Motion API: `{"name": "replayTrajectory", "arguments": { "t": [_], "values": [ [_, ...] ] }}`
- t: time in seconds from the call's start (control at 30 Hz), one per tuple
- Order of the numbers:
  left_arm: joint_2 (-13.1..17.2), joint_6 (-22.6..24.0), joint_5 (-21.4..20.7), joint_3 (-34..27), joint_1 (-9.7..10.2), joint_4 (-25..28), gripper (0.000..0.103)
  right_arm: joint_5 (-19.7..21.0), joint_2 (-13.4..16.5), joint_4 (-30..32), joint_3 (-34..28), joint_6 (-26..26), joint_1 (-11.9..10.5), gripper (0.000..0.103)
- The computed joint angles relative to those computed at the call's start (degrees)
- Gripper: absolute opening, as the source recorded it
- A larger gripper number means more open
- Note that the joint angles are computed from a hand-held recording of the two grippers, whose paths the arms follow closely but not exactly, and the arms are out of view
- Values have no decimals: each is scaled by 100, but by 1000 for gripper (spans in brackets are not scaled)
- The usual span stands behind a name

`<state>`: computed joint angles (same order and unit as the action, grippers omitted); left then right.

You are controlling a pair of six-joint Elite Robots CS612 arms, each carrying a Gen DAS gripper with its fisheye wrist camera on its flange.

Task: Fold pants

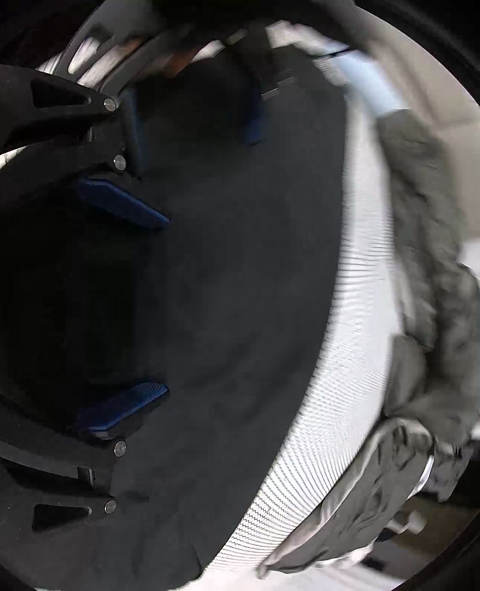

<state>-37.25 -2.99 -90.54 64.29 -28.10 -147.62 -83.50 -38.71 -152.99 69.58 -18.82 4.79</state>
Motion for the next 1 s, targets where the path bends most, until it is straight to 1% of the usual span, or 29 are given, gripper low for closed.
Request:
{"name": "replayTrajectory", "arguments": {
  "t": [0.03,0.1,0.17,0.2,0.23,0.27,0.3,0.4,0.47,0.53,0.57,0.63,0.67,0.7,0.73,0.83,0.87,0.9,0.93,1.0],
  "values": [
    [-37,44,12,54,20,-8,102,-33,-34,-20,78,-152,-15,86],
    [-128,44,155,186,68,-3,103,-119,-188,-47,307,-243,-70,87],
    [-224,-134,388,352,138,-74,103,-353,-284,-103,469,-369,-182,88],
    [-289,-293,547,465,174,-91,103,-323,-329,-143,566,-374,-285,88],
    [-366,-447,653,600,214,-160,103,-267,-383,-203,665,-284,-360,88],
    [-463,-652,817,800,270,-287,103,-397,-399,-234,682,-206,-498,88],
    [-543,-797,964,945,294,-346,103,-598,-438,-322,770,-111,-546,88],
    [-683,-1367,1306,1204,384,-464,103,-774,-563,-450,1001,153,-726,88],
    [-696,-1432,1490,1206,387,-366,102,-827,-600,-463,1032,283,-765,88],
    [-685,-1419,1325,1179,418,-559,102,-687,-684,-624,1150,255,-743,88],
    [-651,-1332,1153,1122,427,-688,102,-468,-702,-738,1178,210,-736,88],
    [-542,-1089,858,904,396,-769,102,-173,-649,-924,1082,167,-651,88],
    [-423,-1014,805,665,372,-632,102,-125,-625,-987,1052,169,-603,88],
    [-316,-920,744,424,345,-369,102,-105,-610,-1001,1029,212,-538,88],
    [-194,-833,725,154,311,-58,102,-60,-515,-921,878,242,-488,88],
    [79,-584,680,-346,217,411,102,122,-238,-498,414,299,-302,88],
    [176,-575,728,-513,197,594,103,127,-67,-256,115,293,-248,88],
    [269,-531,759,-692,198,796,103,174,42,-72,-79,183,-201,88],
    [305,-505,779,-751,201,799,103,167,100,51,-186,41,-170,88],
    [264,-458,908,-653,223,710,103,-152,116,123,-226,-327,-56,88]
  ]
}}
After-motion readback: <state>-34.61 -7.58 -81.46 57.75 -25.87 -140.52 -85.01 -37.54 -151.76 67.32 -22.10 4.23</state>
